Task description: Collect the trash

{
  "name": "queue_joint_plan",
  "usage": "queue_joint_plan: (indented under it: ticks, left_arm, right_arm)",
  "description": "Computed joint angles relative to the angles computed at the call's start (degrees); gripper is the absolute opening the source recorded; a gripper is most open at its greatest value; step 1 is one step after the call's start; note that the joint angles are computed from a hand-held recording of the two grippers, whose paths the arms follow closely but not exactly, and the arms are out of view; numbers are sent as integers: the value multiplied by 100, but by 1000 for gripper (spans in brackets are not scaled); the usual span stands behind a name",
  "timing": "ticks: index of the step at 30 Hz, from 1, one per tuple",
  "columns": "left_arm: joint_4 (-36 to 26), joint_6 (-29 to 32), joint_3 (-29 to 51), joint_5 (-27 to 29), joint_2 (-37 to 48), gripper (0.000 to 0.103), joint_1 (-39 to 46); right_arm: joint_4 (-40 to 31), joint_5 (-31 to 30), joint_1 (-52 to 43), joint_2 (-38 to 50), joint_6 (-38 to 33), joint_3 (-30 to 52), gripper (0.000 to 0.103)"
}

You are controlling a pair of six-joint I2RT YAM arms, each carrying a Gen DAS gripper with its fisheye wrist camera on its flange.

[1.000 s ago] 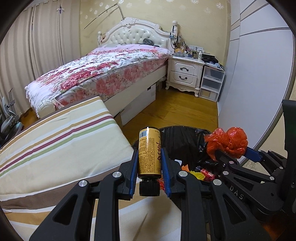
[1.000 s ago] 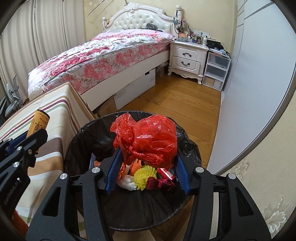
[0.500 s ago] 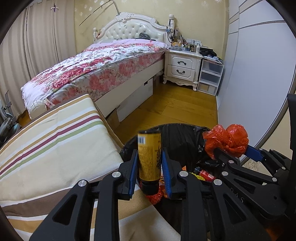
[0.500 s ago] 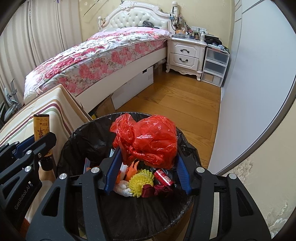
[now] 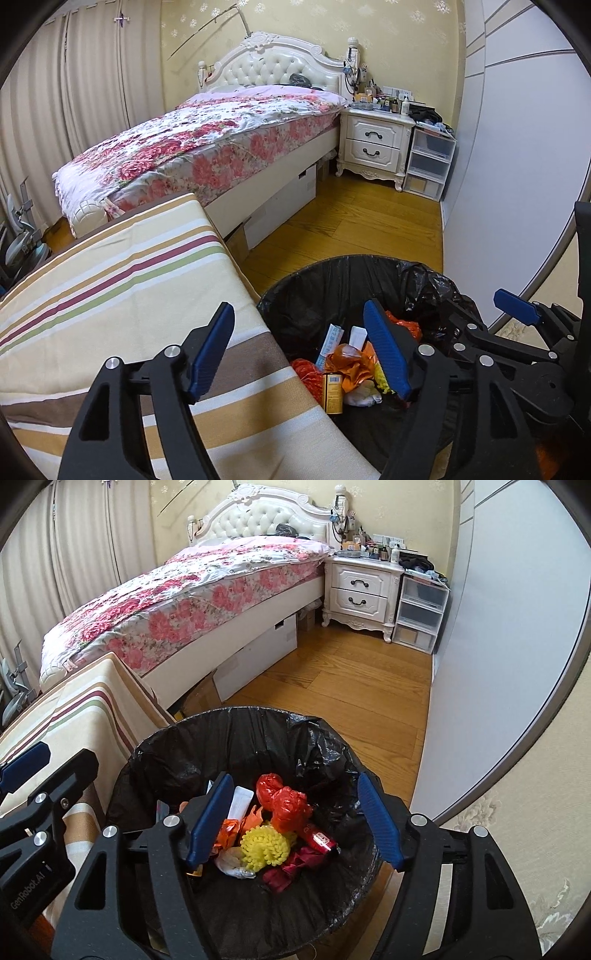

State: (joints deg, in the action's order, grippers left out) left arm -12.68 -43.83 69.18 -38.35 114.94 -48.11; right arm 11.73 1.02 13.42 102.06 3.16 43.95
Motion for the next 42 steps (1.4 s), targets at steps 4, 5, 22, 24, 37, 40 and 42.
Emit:
queue_joint_plan:
  ticks: [4, 5, 22, 24, 37, 40, 42]
  left_arm:
    - [-14, -167, -177, -55, -168, 73, -24]
    - [-14, -188, -218, -76, -204, 73, -29]
    - [-613, -1089, -1264, -729, -1317, 76, -540]
    - [-768, -1261, -1351, -823, -1449, 77, -633]
    - [-2134, -2505, -1365, -1587, -1918, 82, -1438]
    - [-2491, -2850, -1307, -1726, -1955, 82, -1635]
    - [-2707, -3046, -1257, -1781, -1962, 82, -1739]
  right_arm:
    - [-33, 60, 10, -145, 16, -99, 70]
    - [-46, 79, 27, -180, 29, -120, 70]
    - [-162, 416, 483, -1660, 254, -1124, 84]
    - [-210, 463, 565, -1895, 267, -1244, 85]
    - [-765, 886, 1092, -3513, 234, -1919, 92]
    - [-931, 899, 1138, -3819, 280, -2019, 92]
    - [-1043, 881, 1158, -3998, 312, -2063, 92]
